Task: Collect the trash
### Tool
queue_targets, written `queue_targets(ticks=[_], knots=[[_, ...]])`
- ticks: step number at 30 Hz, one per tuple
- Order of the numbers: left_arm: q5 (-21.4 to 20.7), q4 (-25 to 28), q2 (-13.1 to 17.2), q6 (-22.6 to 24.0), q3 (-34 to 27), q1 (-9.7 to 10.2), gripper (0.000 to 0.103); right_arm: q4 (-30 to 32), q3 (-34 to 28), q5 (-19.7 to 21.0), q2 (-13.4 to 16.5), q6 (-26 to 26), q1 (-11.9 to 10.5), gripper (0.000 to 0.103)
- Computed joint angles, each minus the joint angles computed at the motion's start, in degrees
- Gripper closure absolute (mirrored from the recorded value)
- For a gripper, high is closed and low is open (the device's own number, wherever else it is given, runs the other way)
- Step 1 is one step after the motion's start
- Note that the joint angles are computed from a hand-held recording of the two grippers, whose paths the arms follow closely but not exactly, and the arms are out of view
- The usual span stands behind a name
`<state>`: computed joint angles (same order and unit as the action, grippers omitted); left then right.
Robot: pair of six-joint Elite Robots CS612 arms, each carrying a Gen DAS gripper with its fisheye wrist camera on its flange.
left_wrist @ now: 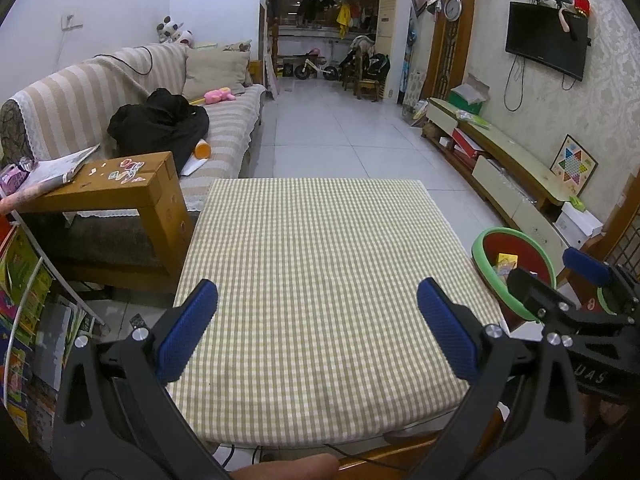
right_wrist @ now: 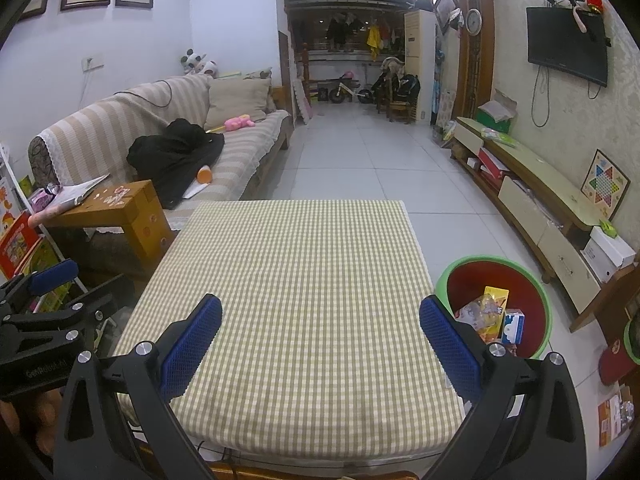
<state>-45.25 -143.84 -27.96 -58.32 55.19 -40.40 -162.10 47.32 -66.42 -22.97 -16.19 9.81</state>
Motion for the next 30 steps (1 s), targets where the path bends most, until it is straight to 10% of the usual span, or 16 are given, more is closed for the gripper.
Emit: queue_targets(ticks=[30], knots=[[-0.37, 1.97, 0.05, -0.33, -0.46, 0.31, 0.005, -0.2, 0.2, -0.2, -0.07, 0.06, 0.05, 0.007]])
